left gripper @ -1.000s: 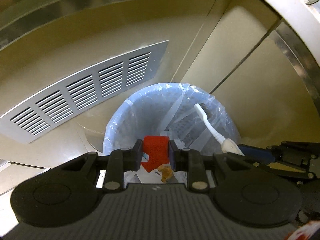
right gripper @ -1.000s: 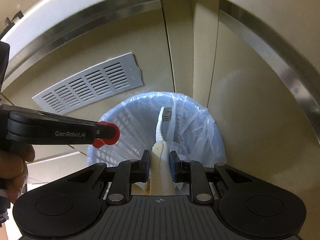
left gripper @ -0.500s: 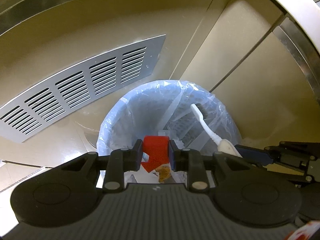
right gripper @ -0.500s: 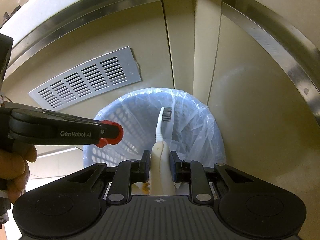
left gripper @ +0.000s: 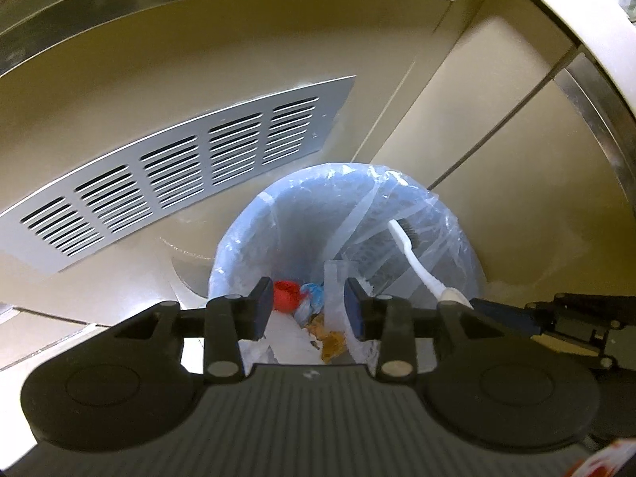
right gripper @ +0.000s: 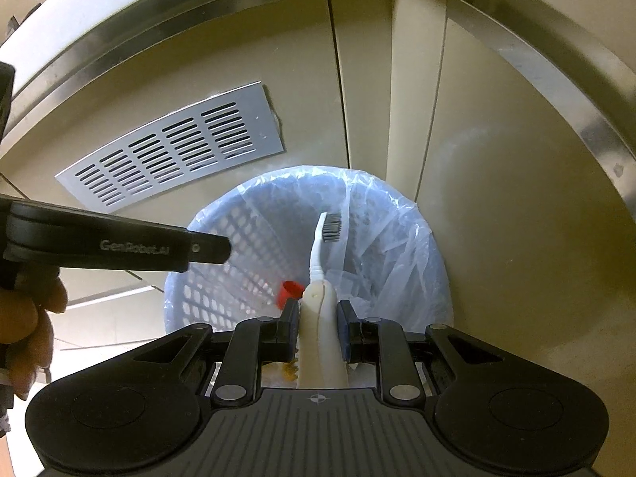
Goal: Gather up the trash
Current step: 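Open the right tool to drop the white toothbrush into the bin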
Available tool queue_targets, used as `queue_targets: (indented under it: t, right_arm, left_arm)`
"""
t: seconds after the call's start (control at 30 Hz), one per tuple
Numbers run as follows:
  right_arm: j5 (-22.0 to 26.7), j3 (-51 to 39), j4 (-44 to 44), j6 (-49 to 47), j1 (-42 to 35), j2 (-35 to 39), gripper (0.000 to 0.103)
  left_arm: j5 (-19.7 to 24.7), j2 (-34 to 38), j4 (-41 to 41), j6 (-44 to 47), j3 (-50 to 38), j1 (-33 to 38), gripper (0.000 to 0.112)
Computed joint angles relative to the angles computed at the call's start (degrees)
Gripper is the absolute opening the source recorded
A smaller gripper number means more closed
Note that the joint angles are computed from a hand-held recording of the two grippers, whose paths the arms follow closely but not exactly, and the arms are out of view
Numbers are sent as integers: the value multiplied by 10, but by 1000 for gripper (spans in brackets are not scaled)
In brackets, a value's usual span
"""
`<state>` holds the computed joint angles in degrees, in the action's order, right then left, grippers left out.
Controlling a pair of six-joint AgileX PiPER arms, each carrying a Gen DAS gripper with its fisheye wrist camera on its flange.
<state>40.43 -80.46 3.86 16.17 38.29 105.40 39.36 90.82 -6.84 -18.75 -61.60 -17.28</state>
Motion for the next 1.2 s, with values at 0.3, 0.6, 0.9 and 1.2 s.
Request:
queue_targets:
  t: [0.3,0.6,0.9,1.2]
  right_arm:
    - [20,-27,5,-7,3,22,20]
    - [47,-49,6,-12,6,41,21]
    - [55,-56,11,-15,6,51,21]
    - [49,-54,8,-5,7,52,21]
  left_arm:
    - [12,-19,-3,1,8,9,34]
    - [3,-22,-8,0,19,11,34]
    - [0,-21,-10,1,23,12,34]
    - [-4,-21,-9,-2,26,10,34]
